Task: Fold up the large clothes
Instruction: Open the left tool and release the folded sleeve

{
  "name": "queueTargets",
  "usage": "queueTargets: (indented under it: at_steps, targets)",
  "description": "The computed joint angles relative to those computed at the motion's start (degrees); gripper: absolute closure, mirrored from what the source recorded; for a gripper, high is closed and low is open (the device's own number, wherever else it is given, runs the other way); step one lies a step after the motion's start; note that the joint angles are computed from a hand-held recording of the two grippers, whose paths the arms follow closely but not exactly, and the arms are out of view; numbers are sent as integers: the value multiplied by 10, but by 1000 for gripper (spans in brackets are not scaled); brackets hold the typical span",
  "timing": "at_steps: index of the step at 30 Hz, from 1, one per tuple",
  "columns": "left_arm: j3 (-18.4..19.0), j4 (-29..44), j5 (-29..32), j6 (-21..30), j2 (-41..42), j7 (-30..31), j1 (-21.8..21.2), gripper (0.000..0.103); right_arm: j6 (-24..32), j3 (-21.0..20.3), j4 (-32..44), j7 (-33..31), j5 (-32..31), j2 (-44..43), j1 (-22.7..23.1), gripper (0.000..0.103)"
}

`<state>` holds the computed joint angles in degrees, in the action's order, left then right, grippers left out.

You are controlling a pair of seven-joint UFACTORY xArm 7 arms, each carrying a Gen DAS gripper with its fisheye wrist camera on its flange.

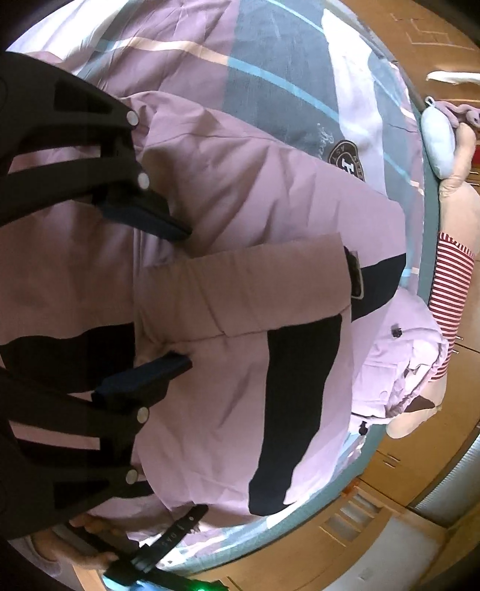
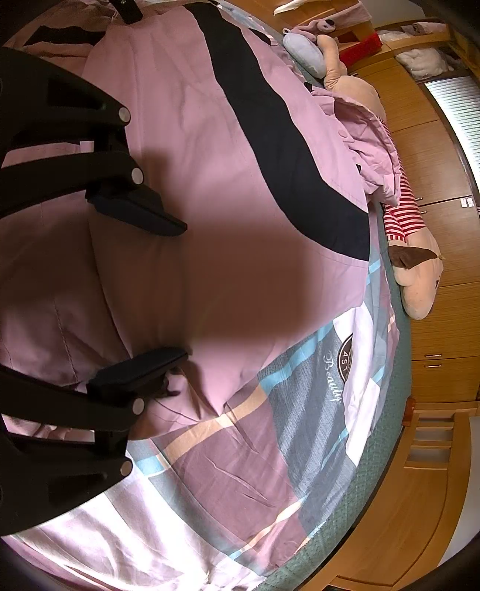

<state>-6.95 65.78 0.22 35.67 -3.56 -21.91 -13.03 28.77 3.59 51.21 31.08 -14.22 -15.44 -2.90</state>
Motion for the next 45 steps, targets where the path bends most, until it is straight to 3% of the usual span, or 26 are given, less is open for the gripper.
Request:
queueTargets:
  at_steps: [5, 32, 40, 42, 44, 45]
  targets:
    - [-1, 1, 13, 9, -1, -2, -1, 29, 0, 0, 0, 0, -1, 0, 0, 39]
    - [-1, -2, 15, 8, -4, -4, 0, 27, -3, -1, -1, -1, 0, 1, 0, 38]
    - [-12, -45, 92, -88, -41, -77, 13, 26, -5, -1, 0, -2, 2, 1, 0, 38]
    - [-13, -40, 93, -75, -33, -76, 12, 24, -5, -1, -1, -2, 3, 1, 0, 38]
    - [-10, -17, 74, -20, -7, -58, 7, 21, -5, -1, 0, -2, 3, 1, 0, 38]
    - [-5, -18, 54, -18, -4, -49, 6, 21, -5, -1, 0, -2, 3, 1, 0, 38]
